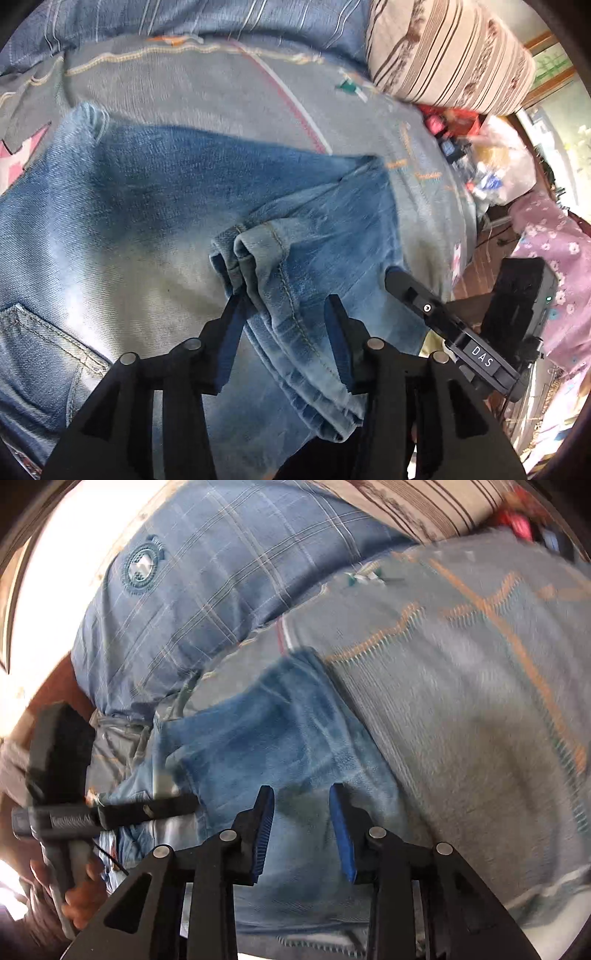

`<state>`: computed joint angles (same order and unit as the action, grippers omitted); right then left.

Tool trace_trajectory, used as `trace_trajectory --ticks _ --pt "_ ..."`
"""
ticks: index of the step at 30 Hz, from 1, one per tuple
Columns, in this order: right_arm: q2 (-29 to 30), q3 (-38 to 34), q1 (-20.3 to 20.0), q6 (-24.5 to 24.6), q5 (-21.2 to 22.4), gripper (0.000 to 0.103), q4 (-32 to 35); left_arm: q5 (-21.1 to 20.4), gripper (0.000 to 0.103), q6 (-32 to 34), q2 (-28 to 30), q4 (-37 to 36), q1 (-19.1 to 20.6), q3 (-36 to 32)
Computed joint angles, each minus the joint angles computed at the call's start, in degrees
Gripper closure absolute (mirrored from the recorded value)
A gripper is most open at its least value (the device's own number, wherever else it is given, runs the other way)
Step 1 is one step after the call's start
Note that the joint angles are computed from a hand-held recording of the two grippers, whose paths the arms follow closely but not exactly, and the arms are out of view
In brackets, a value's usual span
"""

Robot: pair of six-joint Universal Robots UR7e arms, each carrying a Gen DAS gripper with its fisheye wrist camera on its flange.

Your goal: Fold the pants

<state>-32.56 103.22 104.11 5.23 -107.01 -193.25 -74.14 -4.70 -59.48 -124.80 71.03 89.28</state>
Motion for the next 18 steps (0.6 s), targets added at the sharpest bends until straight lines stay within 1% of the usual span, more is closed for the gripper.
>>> trace_trajectory --ticks 1,3,6,9,12,13,15,16,18 --pt "0.21 0.3 -0.49 0.49 1.23 0.07 -1.79 0.21 0.057 0.39 0.09 0.29 -0.11 -0.12" --pt "-0.29 0.92 -1.06 0.46 2.27 0.07 -2.2 0.37 0.057 0.3 -0.36 0.15 -0.24 0.23" --pt "-0.76 1.26 -0.82 1.22 2.18 0.07 -1.78 2.35 0.057 -0.15 -2.05 -0.76 -0.86 2.19" --pt "-1.24 1.61 0.27 1.26 -0.07 0.068 -1.15 4.94 0.057 -0.11 -4.29 -3.12 -1.58 4.67" --pt "-1.75 2.36 2.21 1.1 -3.24 0.058 -0.3 9.09 0.057 0.71 -7.44 -7.34 -2.73 8.24" --pt "-1.81 2.47 3.03 1.09 -4.44 0.054 0.1 10.5 0.056 1.27 -8.45 -8.96 -3.08 9.38" --pt "-1.35 1.86 4.39 1.04 -6.51 0.049 1.18 13.38 0.052 2.24 -10.43 -11.89 -3.72 11.45" --pt "-1.0 1.31 4.98 1.01 -7.09 0.049 1.9 14.58 0.049 2.8 -11.45 -13.46 -3.89 12.38" --pt "0.05 -0.47 6.29 0.75 -7.59 0.048 4.2 15.57 0.047 3.66 -12.74 -15.18 -3.83 13.32"
